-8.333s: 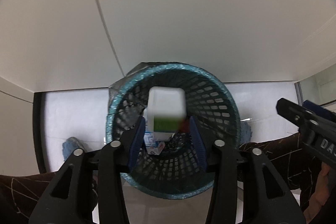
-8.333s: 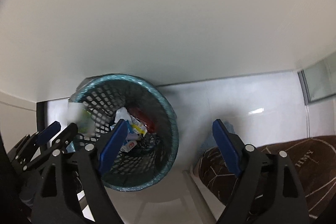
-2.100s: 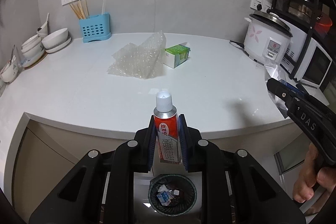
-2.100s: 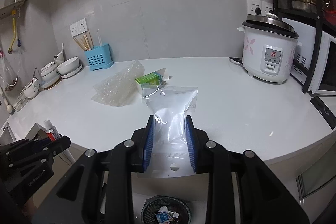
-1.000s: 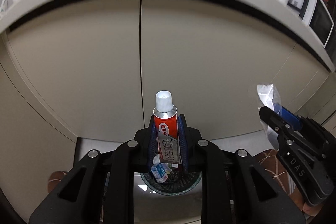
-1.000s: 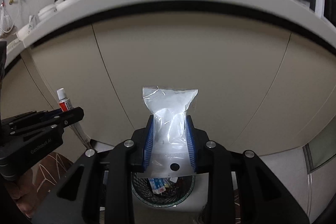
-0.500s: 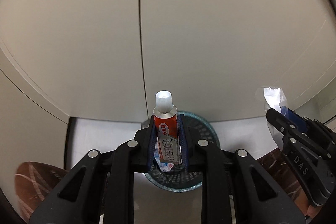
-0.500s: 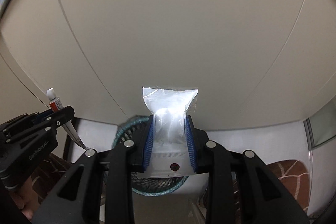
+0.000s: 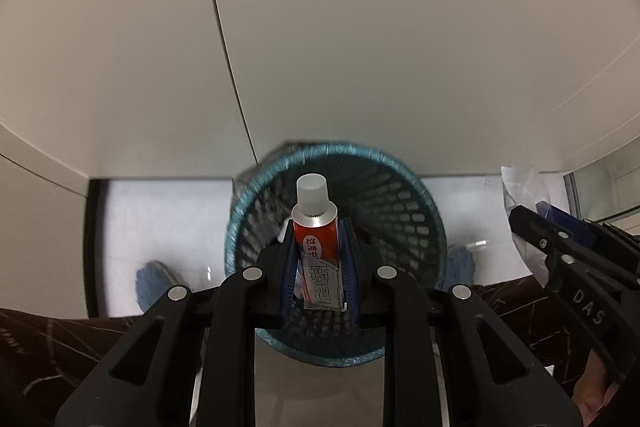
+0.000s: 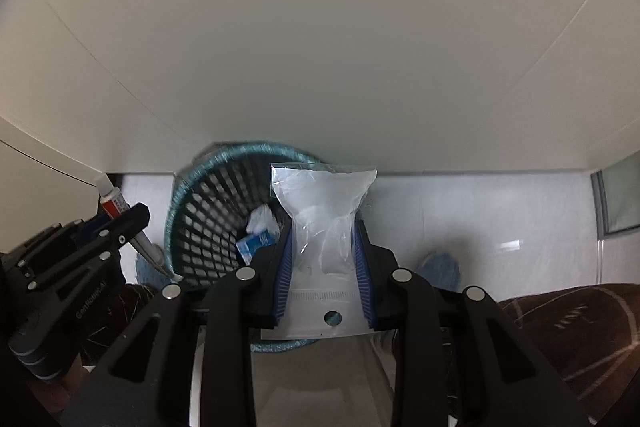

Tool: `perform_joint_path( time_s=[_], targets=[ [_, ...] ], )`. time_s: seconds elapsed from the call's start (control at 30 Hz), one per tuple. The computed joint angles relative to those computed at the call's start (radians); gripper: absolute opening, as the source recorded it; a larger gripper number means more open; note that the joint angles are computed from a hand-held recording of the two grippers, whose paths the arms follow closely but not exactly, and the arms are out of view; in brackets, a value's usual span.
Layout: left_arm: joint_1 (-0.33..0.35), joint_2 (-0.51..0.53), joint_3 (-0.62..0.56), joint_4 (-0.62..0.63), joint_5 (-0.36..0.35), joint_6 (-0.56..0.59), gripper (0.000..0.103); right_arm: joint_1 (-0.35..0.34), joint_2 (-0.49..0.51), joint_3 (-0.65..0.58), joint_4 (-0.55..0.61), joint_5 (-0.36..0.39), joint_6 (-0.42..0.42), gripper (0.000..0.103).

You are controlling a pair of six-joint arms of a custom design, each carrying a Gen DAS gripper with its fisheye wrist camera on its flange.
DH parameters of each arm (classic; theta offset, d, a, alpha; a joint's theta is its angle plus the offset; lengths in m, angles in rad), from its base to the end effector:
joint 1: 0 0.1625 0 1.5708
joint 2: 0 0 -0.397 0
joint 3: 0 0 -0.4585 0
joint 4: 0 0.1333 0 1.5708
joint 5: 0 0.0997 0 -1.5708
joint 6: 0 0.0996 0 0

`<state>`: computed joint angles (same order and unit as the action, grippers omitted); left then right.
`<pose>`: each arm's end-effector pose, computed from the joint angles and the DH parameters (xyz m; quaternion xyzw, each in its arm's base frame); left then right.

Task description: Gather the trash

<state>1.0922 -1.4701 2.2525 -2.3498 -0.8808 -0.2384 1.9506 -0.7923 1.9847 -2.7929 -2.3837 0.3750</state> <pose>-0.0393 -0.5029 0.1571 0.1133 0.9342 -0.1172 0.3173 0.2605 -0.4881 -0.0464 -0.0037 -0.9184 0.1584 0.3625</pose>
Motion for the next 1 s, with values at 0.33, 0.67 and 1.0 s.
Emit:
perform_joint_path(
  time_s=[0.33, 0.67, 1.0],
  targets=[
    [0.041, 0.027, -0.01, -0.028, -0.05, -0.005, 0.022, -0.014, 0.03, -0.013, -0.01, 0.002, -0.025, 0.027],
    [0.017, -0.002, -0.007, -0.027, 0.006, -0.036, 0.054, -0.015, 0.048, -0.031, -0.018, 0.003, -0.051, 0.027],
    [0.013, -0.013, 0.004, -0.04, 0.1, -0.036, 0.088, -0.016, 0.094, -0.072, -0.038, 0.024, -0.108, 0.028]
  ],
)
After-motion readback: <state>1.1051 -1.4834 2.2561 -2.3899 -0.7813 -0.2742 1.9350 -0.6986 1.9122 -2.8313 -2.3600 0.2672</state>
